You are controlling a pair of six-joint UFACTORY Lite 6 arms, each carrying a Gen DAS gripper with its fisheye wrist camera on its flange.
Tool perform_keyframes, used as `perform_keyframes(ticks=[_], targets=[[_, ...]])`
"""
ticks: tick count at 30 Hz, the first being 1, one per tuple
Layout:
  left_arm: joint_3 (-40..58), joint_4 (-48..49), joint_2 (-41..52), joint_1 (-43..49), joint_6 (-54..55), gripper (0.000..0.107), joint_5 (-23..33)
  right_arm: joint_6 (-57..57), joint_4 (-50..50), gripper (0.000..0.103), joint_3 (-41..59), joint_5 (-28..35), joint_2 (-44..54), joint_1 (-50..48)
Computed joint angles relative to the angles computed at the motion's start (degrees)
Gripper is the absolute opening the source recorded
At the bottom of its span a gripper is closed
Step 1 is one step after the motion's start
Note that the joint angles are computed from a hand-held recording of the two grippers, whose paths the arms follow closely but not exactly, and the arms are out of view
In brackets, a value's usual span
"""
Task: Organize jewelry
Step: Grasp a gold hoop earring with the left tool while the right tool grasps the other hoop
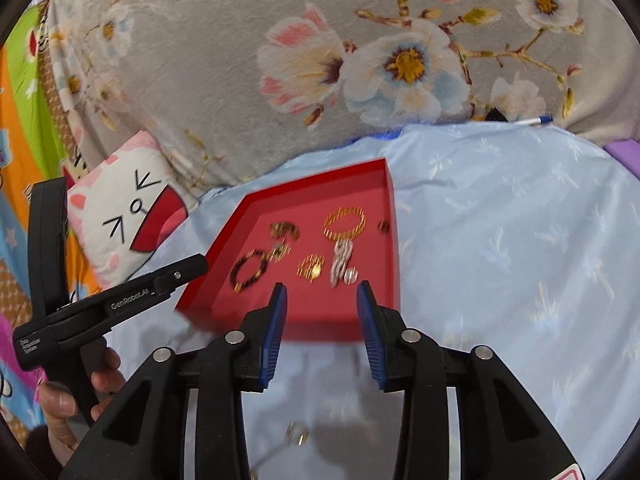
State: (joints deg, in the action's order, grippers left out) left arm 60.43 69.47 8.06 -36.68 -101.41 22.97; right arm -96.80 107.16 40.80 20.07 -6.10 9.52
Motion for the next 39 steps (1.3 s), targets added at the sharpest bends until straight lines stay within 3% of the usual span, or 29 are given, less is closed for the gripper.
perform_keyframes(ticks=[4, 7, 10, 20, 23, 27, 33, 39], targets=[[-11.2, 2.7, -7.4, -7.8, -8.7, 0.041, 4.0, 2.7, -2.5, 0.037, -13.2, -3.4, -12.3, 2.3], [-17.1, 2.9, -10.5, -14.6, -14.1, 0.051, 6.0, 11.9, -10.9, 0.037, -20.6, -5.1, -20.4, 3.5], [-20.6, 2.9, -11.7, -21.4, -19.5, 0.057, 8.7, 27.9, -25.8, 0.037, -27.3, -4.4, -29.7, 2.8], [-17.3, 2.0, -2.4, -33.4, -24.6, 0.057, 12.8, 64.6, -60.4, 0.037, -37.5, 0.7, -50.2, 0.6], [-13.9, 1.0, 1.9, -33.5, -22.6, 0.055, 13.9, 68.0, -64.3, 0.037, -38.3, 3.3, -53.9, -1.2], [-12.1, 0.5, 4.1, -32.5, -21.8, 0.044, 13.4, 70.0, -66.9, 0.037, -39.0, 6.0, -57.5, -3.1], [-10.9, -0.4, 5.4, -33.3, -21.0, 0.017, 15.3, 68.1, -65.4, 0.037, -38.7, 6.3, -56.4, -3.5], [-13.1, 0.9, 3.3, -33.6, -23.6, 0.017, 15.2, 65.5, -61.7, 0.037, -35.5, 0.0, -47.3, 1.4]])
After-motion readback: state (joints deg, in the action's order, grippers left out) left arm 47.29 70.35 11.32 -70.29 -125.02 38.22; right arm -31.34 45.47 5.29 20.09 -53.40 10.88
